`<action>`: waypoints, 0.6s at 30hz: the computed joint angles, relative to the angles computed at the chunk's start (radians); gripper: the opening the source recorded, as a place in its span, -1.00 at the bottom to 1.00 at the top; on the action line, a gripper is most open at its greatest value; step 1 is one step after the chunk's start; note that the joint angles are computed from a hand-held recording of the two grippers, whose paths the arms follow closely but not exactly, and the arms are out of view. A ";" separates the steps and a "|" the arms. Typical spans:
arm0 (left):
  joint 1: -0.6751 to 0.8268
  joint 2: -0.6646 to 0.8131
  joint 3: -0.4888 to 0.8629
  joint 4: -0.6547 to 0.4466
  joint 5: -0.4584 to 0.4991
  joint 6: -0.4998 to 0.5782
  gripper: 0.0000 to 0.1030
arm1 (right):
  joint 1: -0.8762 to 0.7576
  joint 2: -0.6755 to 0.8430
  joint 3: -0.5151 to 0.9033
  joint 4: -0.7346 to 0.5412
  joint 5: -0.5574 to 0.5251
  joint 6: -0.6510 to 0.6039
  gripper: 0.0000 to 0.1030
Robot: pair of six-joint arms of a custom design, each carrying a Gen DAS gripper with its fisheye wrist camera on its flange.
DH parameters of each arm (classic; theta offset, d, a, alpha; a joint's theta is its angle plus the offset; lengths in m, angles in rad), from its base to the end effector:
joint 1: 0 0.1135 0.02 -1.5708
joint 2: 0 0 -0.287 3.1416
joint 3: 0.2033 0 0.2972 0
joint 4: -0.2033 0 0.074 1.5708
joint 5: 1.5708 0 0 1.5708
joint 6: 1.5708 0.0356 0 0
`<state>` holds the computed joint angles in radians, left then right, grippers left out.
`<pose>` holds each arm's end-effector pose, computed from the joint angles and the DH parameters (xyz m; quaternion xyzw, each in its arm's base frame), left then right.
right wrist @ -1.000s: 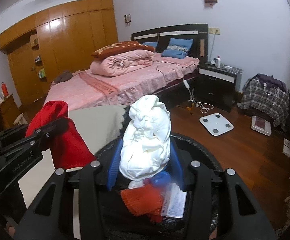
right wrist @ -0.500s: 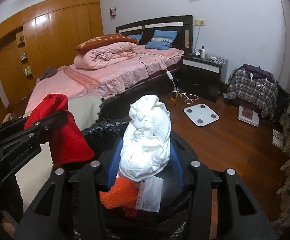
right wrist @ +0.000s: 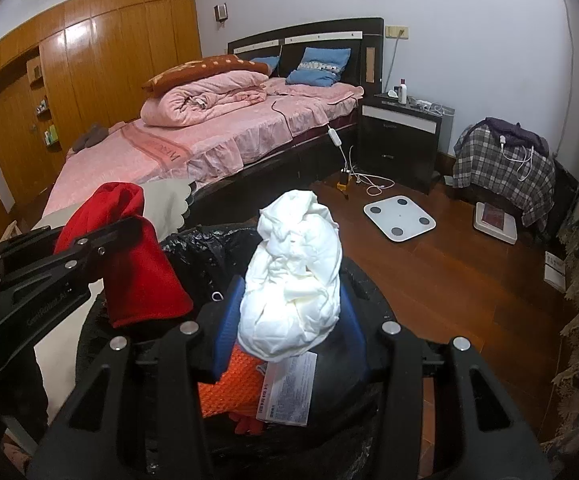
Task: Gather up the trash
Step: 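Open both tools over the bin to drop the cloth and tissue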
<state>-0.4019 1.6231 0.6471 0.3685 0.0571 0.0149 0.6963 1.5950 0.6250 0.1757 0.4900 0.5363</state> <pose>0.3100 -0.1340 0.1301 0.1962 0.8640 -0.1139 0.4495 0.2523 0.1891 0.1190 0.0198 0.9024 0.0291 0.4295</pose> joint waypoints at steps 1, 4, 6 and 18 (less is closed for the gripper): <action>0.001 0.008 0.006 -0.002 0.002 0.001 -0.70 | -0.003 0.005 0.002 0.002 -0.003 -0.001 -0.13; 0.004 0.033 0.023 -0.007 0.007 0.000 -0.70 | -0.012 0.025 0.008 0.011 -0.012 -0.008 -0.12; 0.010 0.048 0.030 -0.003 0.016 -0.001 -0.70 | -0.018 0.035 0.012 0.014 -0.018 -0.015 -0.11; 0.063 0.063 0.044 -0.028 0.032 0.033 0.09 | -0.009 0.069 0.031 0.000 0.009 -0.019 0.68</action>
<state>-0.3391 1.6858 0.6913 0.3407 0.0887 0.0477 0.6871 1.6644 0.6558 0.1753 0.4993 0.5177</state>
